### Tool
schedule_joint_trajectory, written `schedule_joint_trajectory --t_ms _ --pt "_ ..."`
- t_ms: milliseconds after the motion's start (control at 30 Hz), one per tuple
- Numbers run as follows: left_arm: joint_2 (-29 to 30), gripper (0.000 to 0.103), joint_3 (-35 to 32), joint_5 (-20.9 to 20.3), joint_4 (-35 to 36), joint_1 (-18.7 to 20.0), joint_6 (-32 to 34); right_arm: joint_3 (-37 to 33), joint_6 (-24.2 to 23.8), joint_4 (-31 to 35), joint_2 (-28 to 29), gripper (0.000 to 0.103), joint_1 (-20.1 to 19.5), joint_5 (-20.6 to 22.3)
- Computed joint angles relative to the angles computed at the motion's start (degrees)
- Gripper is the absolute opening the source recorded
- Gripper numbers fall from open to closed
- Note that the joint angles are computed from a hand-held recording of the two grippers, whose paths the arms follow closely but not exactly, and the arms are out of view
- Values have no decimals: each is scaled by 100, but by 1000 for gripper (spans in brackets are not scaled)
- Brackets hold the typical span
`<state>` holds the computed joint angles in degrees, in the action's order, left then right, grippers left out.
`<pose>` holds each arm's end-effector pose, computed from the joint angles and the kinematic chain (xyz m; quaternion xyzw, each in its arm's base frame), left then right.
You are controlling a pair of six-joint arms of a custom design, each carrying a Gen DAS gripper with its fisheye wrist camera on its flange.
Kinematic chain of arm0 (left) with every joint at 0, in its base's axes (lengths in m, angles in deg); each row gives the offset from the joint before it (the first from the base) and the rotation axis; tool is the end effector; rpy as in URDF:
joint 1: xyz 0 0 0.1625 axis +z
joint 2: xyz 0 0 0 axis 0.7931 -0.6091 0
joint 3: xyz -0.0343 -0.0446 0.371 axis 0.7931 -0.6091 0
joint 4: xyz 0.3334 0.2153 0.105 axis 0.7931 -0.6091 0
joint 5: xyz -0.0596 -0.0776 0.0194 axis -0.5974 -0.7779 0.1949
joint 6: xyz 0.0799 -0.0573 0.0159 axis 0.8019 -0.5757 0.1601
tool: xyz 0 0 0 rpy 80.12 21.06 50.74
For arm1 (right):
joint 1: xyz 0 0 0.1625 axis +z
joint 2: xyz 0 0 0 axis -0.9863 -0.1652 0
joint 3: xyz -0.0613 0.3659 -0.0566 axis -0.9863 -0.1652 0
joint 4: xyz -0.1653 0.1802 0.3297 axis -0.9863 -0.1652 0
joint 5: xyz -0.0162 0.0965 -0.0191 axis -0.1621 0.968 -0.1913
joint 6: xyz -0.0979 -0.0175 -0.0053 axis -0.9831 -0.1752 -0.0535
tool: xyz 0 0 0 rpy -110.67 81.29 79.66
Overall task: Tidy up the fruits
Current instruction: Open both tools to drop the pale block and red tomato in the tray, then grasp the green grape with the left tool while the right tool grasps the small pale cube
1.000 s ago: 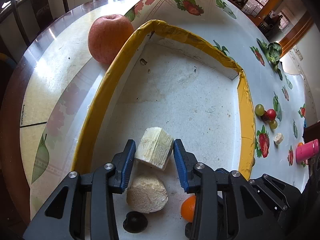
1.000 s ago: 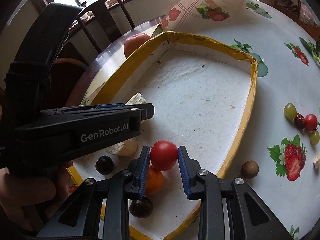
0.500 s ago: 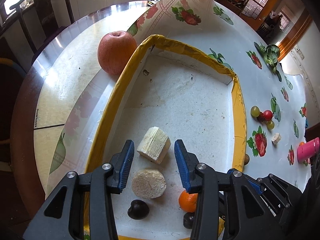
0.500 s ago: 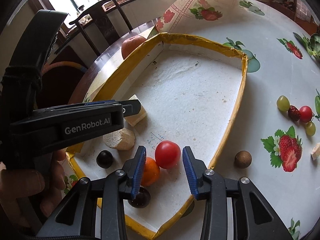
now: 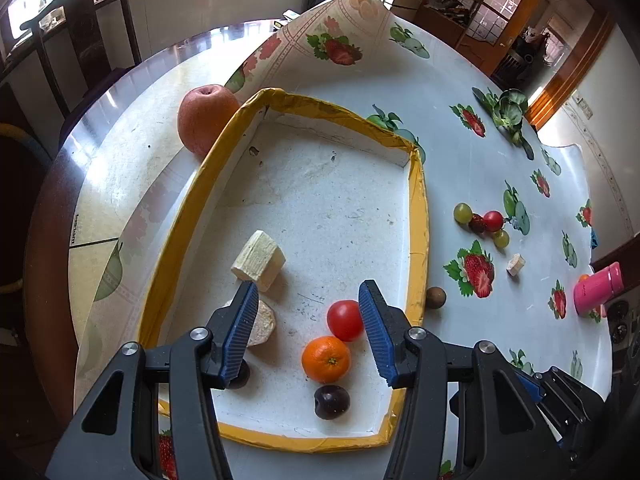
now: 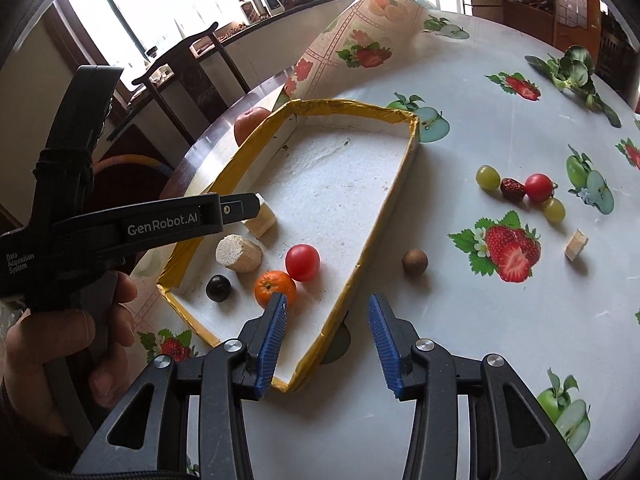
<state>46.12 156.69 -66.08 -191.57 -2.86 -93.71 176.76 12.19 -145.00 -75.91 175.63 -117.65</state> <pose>-0.3169 -0.6626 0.0541 0.2213 0.9321 -0.1302 0.2554 0.1323 -0.5510 0.2279 0.0226 -0.9270 0.2706 0.2588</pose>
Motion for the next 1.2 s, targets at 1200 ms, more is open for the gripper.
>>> schedule_joint_trajectory --t_ms 1200 --pt "87 51 457 -929 134 -740 151 1864 638 -559 -2203 44 -708 -256"
